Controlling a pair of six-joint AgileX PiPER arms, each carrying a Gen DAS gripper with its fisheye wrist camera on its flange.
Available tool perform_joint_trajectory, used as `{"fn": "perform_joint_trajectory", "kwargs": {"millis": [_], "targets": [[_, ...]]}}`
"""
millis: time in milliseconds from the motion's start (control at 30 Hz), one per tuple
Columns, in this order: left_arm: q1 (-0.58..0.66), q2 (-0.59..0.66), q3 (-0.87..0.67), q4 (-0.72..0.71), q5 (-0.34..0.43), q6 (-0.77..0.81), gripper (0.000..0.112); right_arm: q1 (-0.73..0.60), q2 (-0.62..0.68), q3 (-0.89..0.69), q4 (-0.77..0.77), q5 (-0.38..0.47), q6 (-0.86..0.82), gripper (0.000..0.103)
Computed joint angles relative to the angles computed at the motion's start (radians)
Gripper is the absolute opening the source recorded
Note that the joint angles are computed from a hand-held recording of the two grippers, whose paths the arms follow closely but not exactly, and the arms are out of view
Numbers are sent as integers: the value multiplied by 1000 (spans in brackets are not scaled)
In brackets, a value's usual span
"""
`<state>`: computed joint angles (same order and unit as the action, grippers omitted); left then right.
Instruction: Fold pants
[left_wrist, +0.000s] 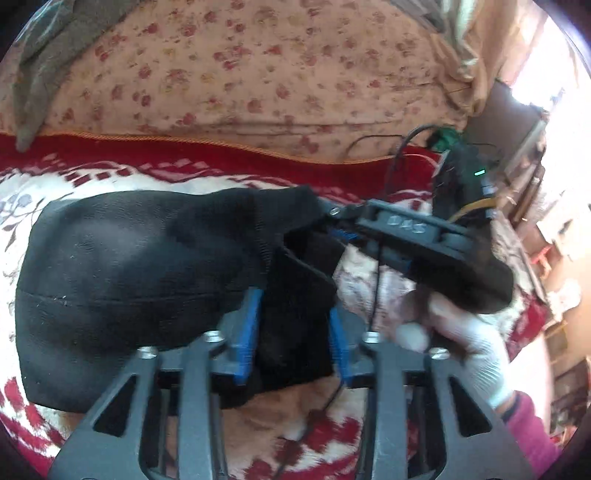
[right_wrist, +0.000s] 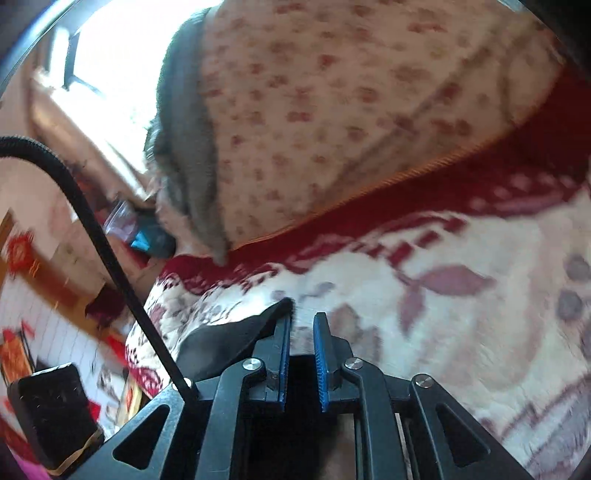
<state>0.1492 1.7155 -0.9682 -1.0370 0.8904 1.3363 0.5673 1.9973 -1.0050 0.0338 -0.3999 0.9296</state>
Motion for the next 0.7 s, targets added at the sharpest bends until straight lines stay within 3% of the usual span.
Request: {"fn": "perform_joint_trajectory", "kwargs": {"millis": [100,133,233,300,467,700], "targets": [[63,-33,3,-5,126,70,49,11,-44,83,93,-60,-19,18],[85,-49,8,-6,139,85,49,21,-62,103,134,-69,-51,21],[136,-54,-17,-2,171,86,49,59,-132,176,263,-103,-152,46],[179,-35,-58,13,190,62,49,78,-167,206,274,-111,-154,46],[252,16,-125,29,98,38,49,132,-182,174,316,-33,-212,50],[286,105,-207,61,30,-61,49,177,-92,50,202,61,-110,48]]}}
